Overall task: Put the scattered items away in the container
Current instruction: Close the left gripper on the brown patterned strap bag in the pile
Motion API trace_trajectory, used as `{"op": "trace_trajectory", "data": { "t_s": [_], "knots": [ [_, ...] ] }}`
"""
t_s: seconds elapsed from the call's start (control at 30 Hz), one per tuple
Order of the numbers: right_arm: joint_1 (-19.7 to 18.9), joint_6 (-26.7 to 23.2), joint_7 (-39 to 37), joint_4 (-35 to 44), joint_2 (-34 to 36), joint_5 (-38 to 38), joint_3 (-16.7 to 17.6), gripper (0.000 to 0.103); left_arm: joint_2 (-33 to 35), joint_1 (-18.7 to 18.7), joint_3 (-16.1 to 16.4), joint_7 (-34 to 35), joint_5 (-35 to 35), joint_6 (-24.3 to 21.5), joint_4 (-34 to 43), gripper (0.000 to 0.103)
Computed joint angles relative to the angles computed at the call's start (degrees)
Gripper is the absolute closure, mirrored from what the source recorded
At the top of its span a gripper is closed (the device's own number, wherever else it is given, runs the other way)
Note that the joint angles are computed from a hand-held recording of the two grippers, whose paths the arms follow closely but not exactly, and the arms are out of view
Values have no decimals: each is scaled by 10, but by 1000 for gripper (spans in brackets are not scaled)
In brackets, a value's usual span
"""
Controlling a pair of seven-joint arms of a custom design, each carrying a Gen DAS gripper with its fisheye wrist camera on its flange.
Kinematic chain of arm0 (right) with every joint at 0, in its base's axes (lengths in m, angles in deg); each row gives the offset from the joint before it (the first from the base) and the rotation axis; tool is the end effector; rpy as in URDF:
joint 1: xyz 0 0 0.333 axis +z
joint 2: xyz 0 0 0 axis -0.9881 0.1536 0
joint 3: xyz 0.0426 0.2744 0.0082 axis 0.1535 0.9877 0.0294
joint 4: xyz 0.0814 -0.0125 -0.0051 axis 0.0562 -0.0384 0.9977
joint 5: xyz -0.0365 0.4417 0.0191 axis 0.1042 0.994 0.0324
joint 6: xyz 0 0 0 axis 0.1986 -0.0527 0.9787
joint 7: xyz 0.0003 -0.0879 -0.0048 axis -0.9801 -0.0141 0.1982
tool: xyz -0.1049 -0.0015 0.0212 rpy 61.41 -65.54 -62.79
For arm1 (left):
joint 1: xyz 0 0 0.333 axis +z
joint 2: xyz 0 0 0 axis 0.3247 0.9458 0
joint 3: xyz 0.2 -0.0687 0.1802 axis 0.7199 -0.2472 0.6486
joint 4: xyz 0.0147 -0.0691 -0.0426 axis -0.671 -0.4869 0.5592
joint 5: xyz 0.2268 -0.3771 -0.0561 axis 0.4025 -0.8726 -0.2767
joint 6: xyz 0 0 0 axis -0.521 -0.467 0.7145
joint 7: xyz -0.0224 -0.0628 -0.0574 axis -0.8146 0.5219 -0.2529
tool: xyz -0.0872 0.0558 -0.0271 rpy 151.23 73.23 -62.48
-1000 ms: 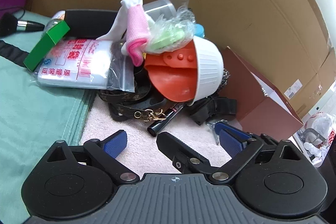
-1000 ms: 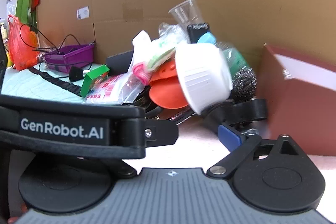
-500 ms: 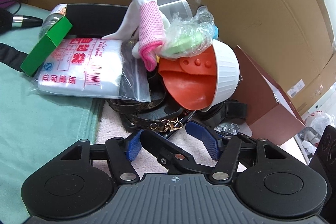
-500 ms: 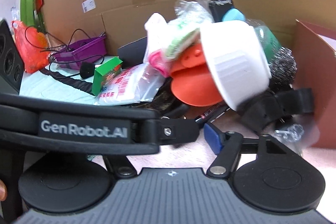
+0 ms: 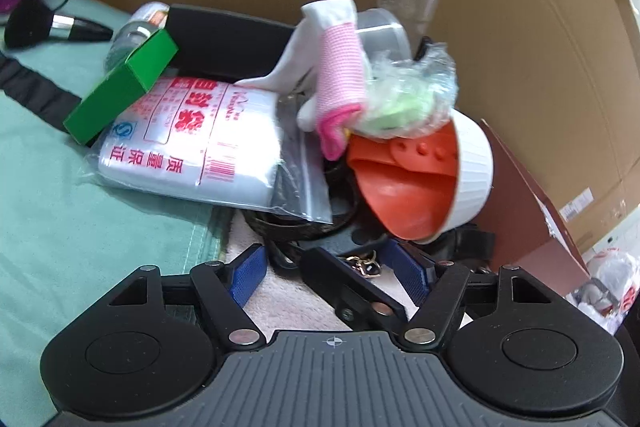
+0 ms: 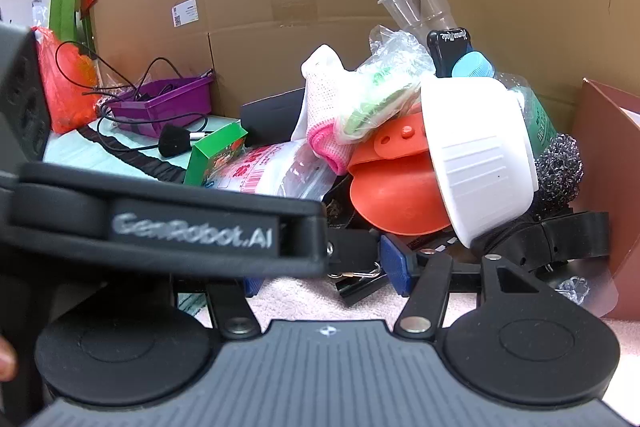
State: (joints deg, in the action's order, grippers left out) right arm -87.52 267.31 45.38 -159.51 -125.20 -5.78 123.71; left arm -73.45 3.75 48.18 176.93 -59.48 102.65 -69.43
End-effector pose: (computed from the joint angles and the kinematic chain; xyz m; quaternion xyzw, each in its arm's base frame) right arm 0.4087 0.2299 0.4371 -0.6497 0.5706 -0.3010 0.4021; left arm 0.5028 -0.1127 0.4425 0.5695 -0.6610 0.4881 0.0224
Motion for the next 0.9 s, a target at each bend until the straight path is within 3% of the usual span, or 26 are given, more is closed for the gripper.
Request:
{"op": "trace_trajectory", "data": {
  "t_s": [0.2, 0.27, 0.33, 0.6, 0.9],
  "knots": [
    [-31, -9, 20, 10, -1, 0, 29, 40, 12, 3, -7, 5, 11, 16, 10, 27],
    [-33, -15, 25, 23, 20, -5, 22, 45, 14, 4, -9, -8, 19, 22, 12, 39],
    [-5, -28, 20, 29, 35, -9, -12, 46, 11, 3, -8, -11, 23, 23, 9, 40],
    [42, -31, 30, 2, 9, -24, -53, 51, -53, -12, -2, -44, 63, 42, -42, 41],
    [154, -69, -5, -64, -89, -12, -128, 54, -183, -45, 17, -129, 152, 42, -136, 36]
  ]
}}
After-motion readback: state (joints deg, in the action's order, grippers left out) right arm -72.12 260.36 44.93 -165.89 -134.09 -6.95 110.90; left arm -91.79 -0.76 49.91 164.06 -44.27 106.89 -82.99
